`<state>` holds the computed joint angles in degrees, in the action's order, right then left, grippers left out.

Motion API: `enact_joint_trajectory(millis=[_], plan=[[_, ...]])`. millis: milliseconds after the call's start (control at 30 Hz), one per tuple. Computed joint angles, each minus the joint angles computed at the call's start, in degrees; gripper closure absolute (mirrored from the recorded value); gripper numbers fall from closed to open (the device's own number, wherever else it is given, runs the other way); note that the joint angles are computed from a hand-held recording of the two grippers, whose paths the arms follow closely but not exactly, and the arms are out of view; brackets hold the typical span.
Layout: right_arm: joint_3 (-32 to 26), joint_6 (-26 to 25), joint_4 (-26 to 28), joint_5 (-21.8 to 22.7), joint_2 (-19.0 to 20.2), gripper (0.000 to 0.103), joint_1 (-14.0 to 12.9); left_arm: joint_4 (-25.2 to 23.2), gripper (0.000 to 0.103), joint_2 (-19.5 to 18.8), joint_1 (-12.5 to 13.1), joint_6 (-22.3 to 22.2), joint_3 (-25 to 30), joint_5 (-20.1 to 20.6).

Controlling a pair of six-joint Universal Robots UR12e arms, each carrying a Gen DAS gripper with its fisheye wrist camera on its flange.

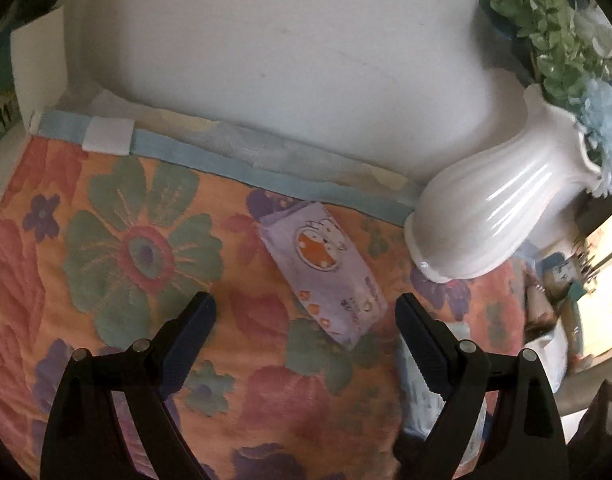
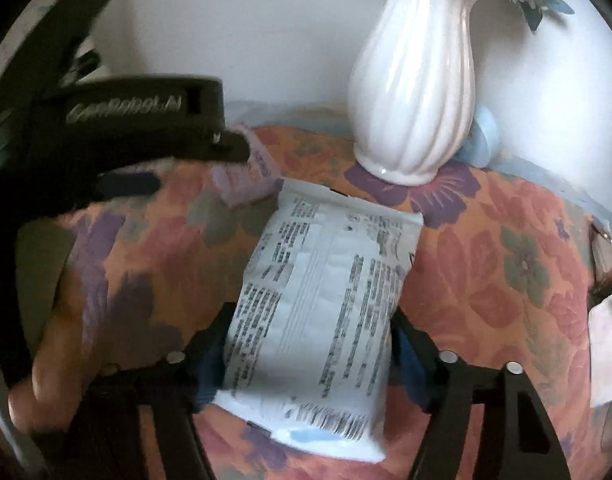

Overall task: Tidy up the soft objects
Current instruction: 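Close left gripper on lilac wipes pack while right gripper closes on white printed pack, then lift lilac pack with left gripper while right gripper lifts white printed pack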

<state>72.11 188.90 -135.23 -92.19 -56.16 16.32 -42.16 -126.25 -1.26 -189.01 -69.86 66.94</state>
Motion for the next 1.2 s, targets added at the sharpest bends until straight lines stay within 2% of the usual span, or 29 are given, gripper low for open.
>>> enact_joint_trajectory(millis=[100, 133, 200, 300, 367, 400, 433, 500, 533, 567, 600, 633, 700, 933, 1200], plan=[[3.5, -0.5, -1.8, 2.3, -2.1, 0.040, -1.5, 0.7, 0.012, -0.3, 0.3, -4.4, 0.0, -4.1], [5.3, -0.3, -3.8, 4.1, -3.0, 0.040, -2.2, 0.7, 0.012, -0.5, 0.0, -7.1, 0.4, -3.6], [7.4, -0.6, -6.6, 6.8, -3.8, 0.040, -3.1, 1.3, 0.012, -1.0, -1.0, -9.8, 1.4, 0.7], [7.9, -0.1, -7.9, 9.8, -3.9, 0.032, -3.9, -0.1, 0.014, -2.2, -3.1, -9.0, 3.9, 8.2], [7.9, -1.2, -7.8, 10.7, -3.8, 0.019, -3.8, -0.2, 0.045, -2.7, -4.8, -5.3, 4.8, 15.9], [7.3, -1.4, -7.1, 9.8, -3.4, 0.013, -3.3, -0.6, 0.054, -2.8, -5.5, -3.1, 5.0, 19.0], [6.8, -1.3, -6.7, 8.4, -3.1, 0.013, -2.6, 0.1, 0.058, -2.5, -5.7, -1.8, 4.5, 19.8], [5.7, -1.4, -5.5, 4.0, -2.5, 0.013, -1.6, 1.0, 0.062, -1.4, -5.1, -2.2, 2.6, 16.5], [5.2, -1.1, -4.9, 1.8, -2.3, 0.016, -1.1, 1.3, 0.062, -0.7, -4.7, -2.4, 1.5, 15.1], [5.2, -0.7, -5.0, 0.5, -2.2, 0.021, -0.9, 1.7, 0.062, 0.2, -4.3, -2.6, 0.2, 13.4], [5.6, -0.3, -6.1, -0.1, -2.3, 0.036, -0.8, 2.1, 0.063, 1.2, -3.9, -2.4, -1.3, 11.9], [6.1, -0.2, -7.2, 0.3, -2.5, 0.041, -0.9, 2.5, 0.063, 2.4, -3.6, -1.9, -3.1, 10.8], [7.0, 0.3, -8.0, 0.4, -3.1, 0.043, -1.1, 3.4, 0.063, 4.5, -3.6, -1.4, -6.2, 10.7], [10.8, 1.0, -8.6, -0.3, -5.9, 0.043, -0.8, 5.9, 0.063, 12.3, -2.9, 1.5, -18.1, 4.7], [19.3, 3.2, -10.0, -1.6, -11.9, 0.043, -0.3, 9.6, 0.063, 18.0, -2.9, 10.9, -26.3, -2.5]])
